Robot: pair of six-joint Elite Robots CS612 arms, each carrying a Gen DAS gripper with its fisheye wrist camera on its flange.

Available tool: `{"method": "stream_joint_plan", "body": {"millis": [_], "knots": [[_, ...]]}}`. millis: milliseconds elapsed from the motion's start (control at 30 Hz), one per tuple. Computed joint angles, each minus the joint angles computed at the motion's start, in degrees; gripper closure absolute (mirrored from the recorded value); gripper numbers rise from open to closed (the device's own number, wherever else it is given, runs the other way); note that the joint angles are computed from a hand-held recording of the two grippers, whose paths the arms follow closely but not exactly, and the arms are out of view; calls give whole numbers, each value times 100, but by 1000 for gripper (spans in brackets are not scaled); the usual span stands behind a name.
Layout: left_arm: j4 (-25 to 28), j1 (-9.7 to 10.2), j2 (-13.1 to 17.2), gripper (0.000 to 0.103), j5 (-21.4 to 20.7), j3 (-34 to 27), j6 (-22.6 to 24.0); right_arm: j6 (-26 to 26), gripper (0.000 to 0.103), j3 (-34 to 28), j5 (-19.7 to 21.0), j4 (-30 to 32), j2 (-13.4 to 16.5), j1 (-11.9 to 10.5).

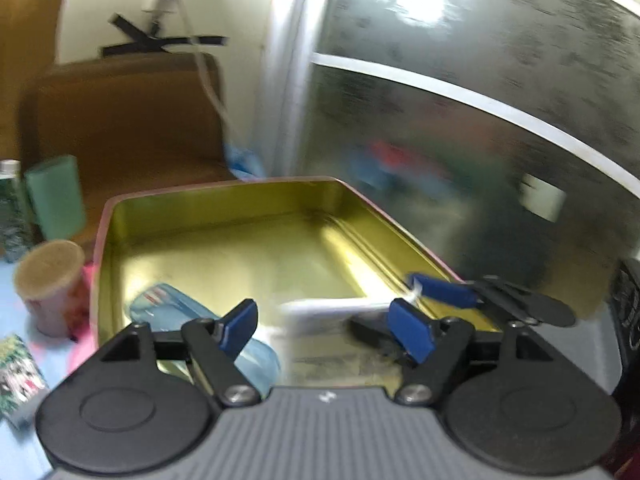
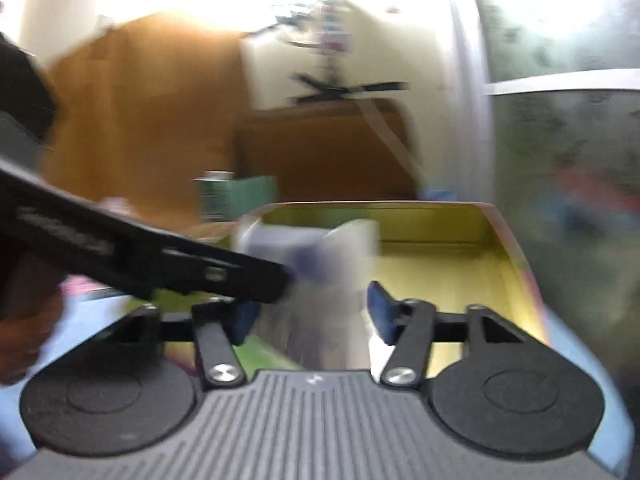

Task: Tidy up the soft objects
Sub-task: 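Carry the wipe packet into the pink tin and release it, then grasp the pink knitted toy with the right tool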

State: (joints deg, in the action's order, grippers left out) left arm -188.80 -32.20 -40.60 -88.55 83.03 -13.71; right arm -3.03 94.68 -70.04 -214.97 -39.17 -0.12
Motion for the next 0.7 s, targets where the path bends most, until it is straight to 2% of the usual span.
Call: {"method": "stream_joint_plan", "body": {"millis": [33,67,100,167,233,333,433,533,600,700], "knots": [[-16,14,5,29,17,0,-118,59,29,-77,-344,-117,66,42],[-76,54,-6,28,-88,34,-217,199,29,-107,-502,-226,107,42],[-169,88,-26,28,-177,100,-252,456,29,-88,-482,-389,123,6],[-328,109,-90,26,-68,256,-195,853,30,-4,-322,-757,151,-84],[-573,151,-157,25,-29,448,-174,954,30,86,-389,-959,143,-92],[-938,236,-265,24,-41,753,-245,1162,30,204,-264,-1209,128,-95],[-1382,320,-403,22,170,1184,-350,1394,30,291,58,-1426,97,-78],[-1619,436,-551,22,563,1624,-525,1328,30,210,564,-1330,53,6],[-1609,528,-622,22,899,1860,-722,1148,30,181,1040,-1156,4,58],[-1308,637,-698,22,1605,2160,-1091,684,30,101,1614,-722,-59,207]]}}
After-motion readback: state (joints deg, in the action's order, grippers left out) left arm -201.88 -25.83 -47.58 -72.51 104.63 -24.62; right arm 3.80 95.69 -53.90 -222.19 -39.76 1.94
